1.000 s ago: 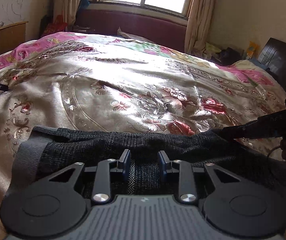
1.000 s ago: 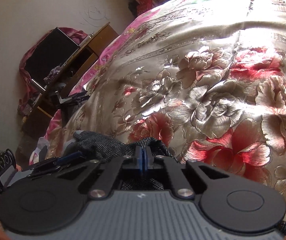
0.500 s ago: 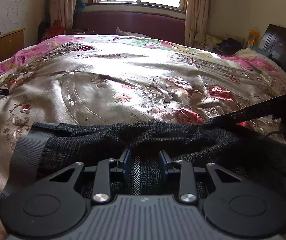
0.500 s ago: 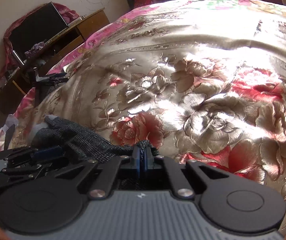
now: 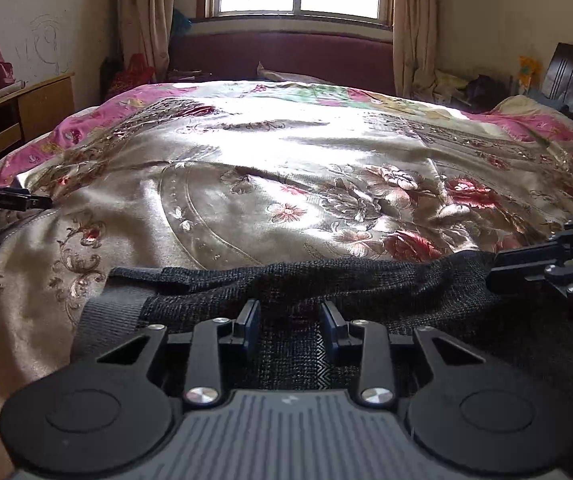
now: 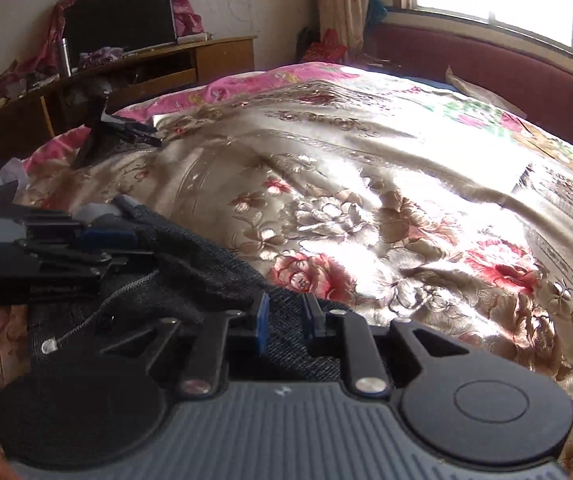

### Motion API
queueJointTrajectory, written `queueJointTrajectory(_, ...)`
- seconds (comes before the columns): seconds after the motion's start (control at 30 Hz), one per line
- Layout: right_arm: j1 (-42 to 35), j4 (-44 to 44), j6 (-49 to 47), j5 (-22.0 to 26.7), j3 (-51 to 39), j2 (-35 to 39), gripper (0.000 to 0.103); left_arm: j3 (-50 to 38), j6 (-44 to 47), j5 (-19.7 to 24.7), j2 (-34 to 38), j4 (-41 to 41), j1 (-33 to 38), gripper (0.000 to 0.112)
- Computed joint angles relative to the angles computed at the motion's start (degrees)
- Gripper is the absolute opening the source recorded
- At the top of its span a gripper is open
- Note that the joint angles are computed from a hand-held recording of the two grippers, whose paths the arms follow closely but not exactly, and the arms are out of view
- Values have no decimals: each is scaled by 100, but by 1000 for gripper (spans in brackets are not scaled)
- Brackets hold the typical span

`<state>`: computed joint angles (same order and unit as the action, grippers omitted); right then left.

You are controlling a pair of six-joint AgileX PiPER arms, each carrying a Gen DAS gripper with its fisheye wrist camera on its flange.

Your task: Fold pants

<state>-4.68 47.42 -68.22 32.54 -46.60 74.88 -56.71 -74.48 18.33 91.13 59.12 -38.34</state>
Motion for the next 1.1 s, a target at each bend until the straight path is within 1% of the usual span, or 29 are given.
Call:
queueJointTrajectory(0.07, 62, -361, 98, -212, 314, -26, 20, 150, 419, -508, 44, -381, 323, 49)
queueJointTrajectory(0.1, -95, -294, -89, -227, 491, -80, 20, 148, 647, -575, 58, -578, 387, 49)
queueJointTrajectory(0.13, -326, -182, -257, -130, 595, -128, 20, 103, 742, -497, 80, -610, 379, 45)
queueJointTrajectory(0.23, -1212, -299, -512, 371, 698, -322, 20, -98, 1634, -279, 108, -1365, 372, 43)
queueJointTrajectory(0.27, -1468, -436, -462, 500, 694, -383, 22, -181, 1671, -110, 94, -1445, 311, 42)
queueJointTrajectory(0.3, -1672, -552, -378, 642, 669, -441, 22, -244, 1480, 79, 69, -1328, 204, 42)
queueJointTrajectory(0.37, -2124, -598, -291, 1125, 575, -633, 23, -311, 1022, 387, -24, -1006, -92, 42)
queueJointTrajectory(0.4, -2341, -457, -485, 1400, 577, -744, 25, -309, 1017, 391, -111, -1044, -242, 42)
queueJointTrajectory(0.43, -2411, -404, -580, 1545, 603, -853, 25, -296, 1172, 306, -192, -1238, -353, 43)
queueJointTrajectory(0.5, -2401, -428, -659, 1662, 712, -1048, 28, -264, 1321, 180, -313, -1523, -606, 44)
queueJointTrajectory(0.53, -2339, -477, -661, 1648, 790, -1125, 30, -272, 1521, 136, -340, -1801, -770, 46)
queueJointTrajectory(0.57, -2293, -533, -650, 1616, 867, -1184, 34, -254, 1659, 105, -349, -1975, -870, 47)
queueJointTrajectory(0.6, -2311, -584, -655, 1629, 938, -1228, 35, -232, 1813, 96, -343, -2150, -993, 48)
queueJointTrajectory(0.67, -2565, -636, -806, 1772, 1062, -1286, 35, -195, 2081, 234, -280, -2379, -1230, 49)
queueJointTrajectory(0.7, -2880, -603, -1023, 1898, 1155, -1339, 36, -141, 2117, 316, -258, -2431, -1304, 49)
queueJointTrajectory(0.77, -3670, -561, -1493, 2277, 1187, -1360, 37, 215, 1914, 204, -384, -2360, -1326, 50)
queueJointTrajectory(0.83, -4666, -567, -2090, 2747, 1132, -1278, 38, 613, 1522, 117, -651, -2151, -1304, 50)
queueJointTrajectory(0.87, -5154, -618, -2380, 2943, 1072, -1203, 38, 694, 1427, 173, -746, -2094, -1312, 50)
queueJointTrajectory(1.0, -6981, -789, -3323, 3530, 665, -656, 39, 787, 1447, 519, -1035, -2254, -1401, 50)
queueJointTrajectory(1.1, -7902, -850, -3629, 3658, 294, -292, 39, 489, 1158, 1161, -966, -2110, -1728, 50)
